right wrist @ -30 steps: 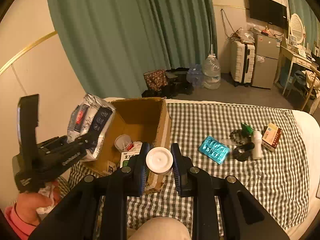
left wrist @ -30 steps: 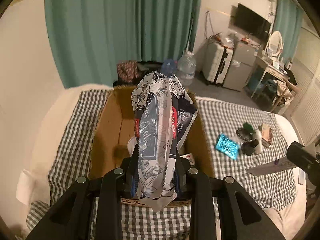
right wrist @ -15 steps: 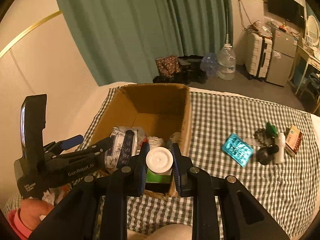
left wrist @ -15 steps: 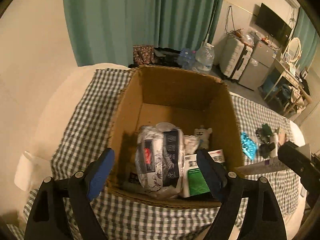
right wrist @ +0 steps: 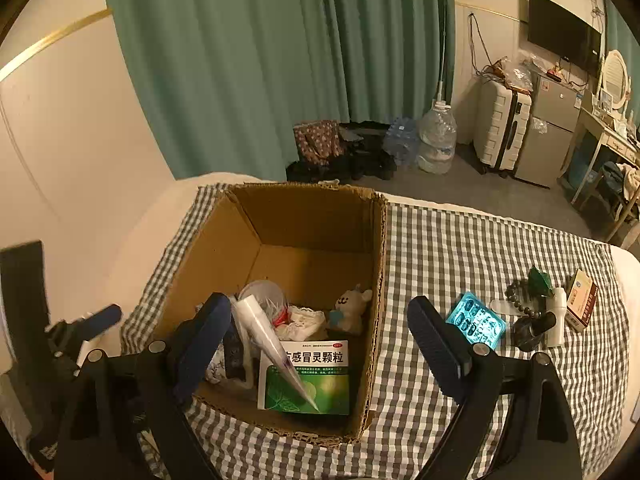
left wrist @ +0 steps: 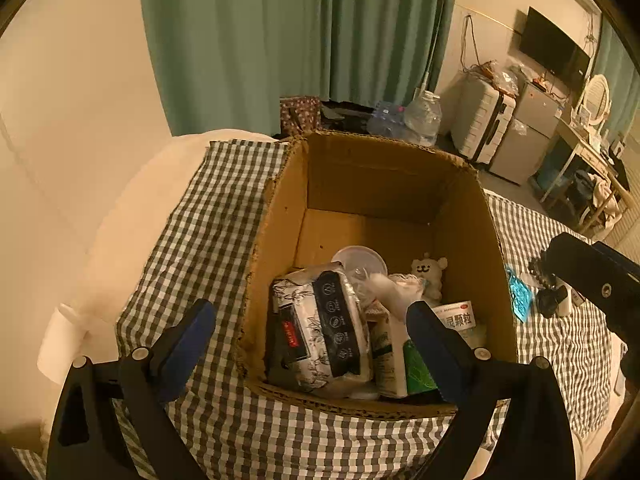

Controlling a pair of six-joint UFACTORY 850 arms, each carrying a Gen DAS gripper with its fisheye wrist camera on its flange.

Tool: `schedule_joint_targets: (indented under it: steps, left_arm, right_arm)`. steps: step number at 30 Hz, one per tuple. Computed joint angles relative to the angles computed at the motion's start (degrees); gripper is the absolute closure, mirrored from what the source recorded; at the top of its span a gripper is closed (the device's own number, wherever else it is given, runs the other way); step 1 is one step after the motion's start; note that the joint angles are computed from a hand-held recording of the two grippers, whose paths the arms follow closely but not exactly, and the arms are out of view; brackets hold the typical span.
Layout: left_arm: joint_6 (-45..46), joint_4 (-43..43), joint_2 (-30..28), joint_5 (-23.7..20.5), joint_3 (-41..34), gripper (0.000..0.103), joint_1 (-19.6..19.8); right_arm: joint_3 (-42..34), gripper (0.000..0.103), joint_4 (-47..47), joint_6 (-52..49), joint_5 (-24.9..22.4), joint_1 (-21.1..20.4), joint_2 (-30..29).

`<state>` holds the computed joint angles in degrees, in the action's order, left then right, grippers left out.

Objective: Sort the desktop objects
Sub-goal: 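Release the silver packet and white tube into the box with both tools, then move both tools back over the items on the bed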

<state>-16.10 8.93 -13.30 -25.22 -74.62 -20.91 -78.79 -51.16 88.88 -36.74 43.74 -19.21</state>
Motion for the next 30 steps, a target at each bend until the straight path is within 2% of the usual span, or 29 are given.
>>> schedule_joint_targets:
  steps: [9, 15, 18, 22, 30]
  left_arm:
    - [4.2, -3.0, 1.8, -0.2, 0.6, 0.004, -3.5]
    - [0.8, 0.6, 3.4, -0.4, 0.3, 0.004, -7.8]
    - [-2.9, 3.5, 3.9, -0.2, 0.2, 0.0, -10.0]
    - [-5.6, 3.6, 4.1, 0.8, 0.2, 0.0, -13.0]
    - [-12.4, 7.0, 0.3, 0.6, -2.2, 0.0, -20.3]
  right_arm:
    - [4.8, 0.013, -1.1, 4.5, -2.2, 0.2, 4.5]
    - [9.3, 0.013, -5.3, 9.7, -4.3, 1.2, 9.9]
    - [12.3, 0.013, -7.0, 11.7, -5.6, 1.6, 13.1]
    - [17.7, 0.013, -8.9, 14.8, -7.7, 1.7, 18.3]
    - [31.0, 0.013, -6.2, 18.7, -11.3, -0.7, 30.9]
